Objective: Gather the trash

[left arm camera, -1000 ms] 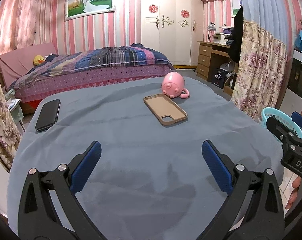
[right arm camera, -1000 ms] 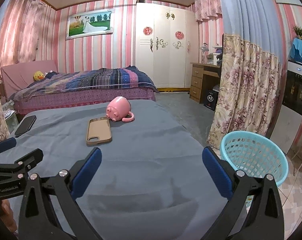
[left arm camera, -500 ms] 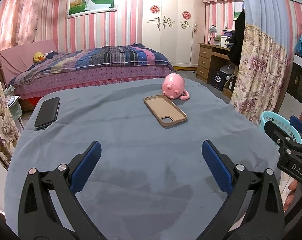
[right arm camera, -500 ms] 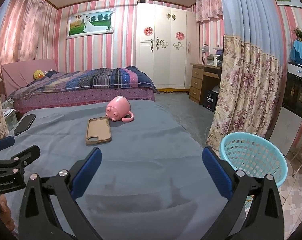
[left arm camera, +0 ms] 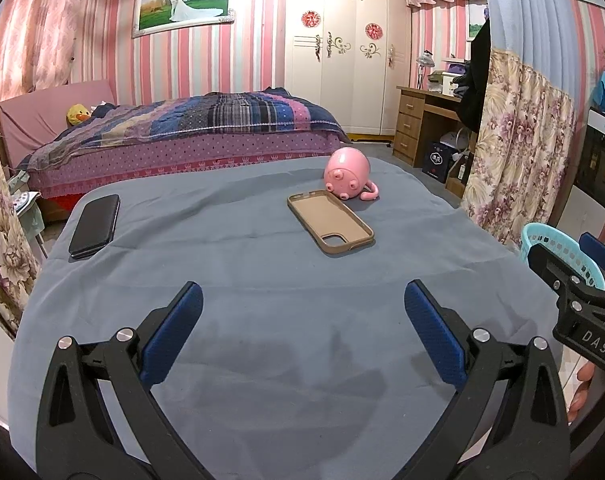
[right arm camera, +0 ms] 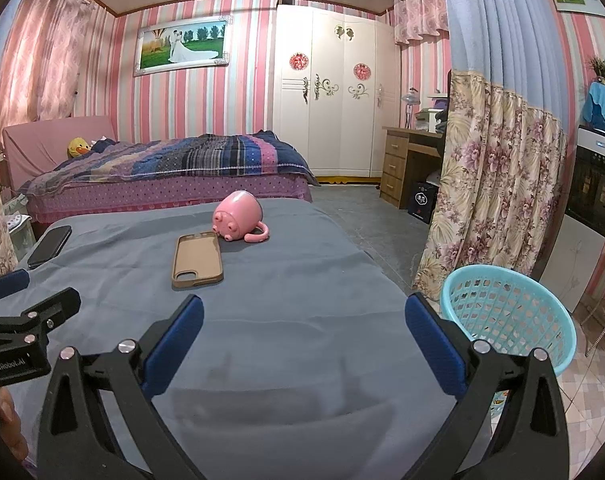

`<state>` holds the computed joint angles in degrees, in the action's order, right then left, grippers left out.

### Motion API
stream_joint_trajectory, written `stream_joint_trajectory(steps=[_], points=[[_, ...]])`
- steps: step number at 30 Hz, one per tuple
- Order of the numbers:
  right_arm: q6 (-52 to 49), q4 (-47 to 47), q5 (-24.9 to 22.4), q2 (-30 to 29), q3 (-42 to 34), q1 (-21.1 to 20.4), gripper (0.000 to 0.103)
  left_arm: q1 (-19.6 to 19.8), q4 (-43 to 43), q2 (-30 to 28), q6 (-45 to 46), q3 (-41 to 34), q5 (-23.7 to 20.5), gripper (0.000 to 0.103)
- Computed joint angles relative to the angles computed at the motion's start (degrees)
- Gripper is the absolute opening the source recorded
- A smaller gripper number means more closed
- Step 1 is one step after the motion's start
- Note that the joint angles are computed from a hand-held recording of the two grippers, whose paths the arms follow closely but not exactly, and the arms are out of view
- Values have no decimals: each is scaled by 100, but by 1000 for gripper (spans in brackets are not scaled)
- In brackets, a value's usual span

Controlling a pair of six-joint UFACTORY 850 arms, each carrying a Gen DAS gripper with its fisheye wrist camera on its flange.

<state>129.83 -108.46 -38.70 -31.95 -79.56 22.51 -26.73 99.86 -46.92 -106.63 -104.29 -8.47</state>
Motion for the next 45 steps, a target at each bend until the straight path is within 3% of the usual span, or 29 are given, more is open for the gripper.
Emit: stream_joint_trajectory(steps=[45], points=[[2, -24, -18, 1, 3, -18, 98, -51, 131, 2, 8, 28, -72, 98]])
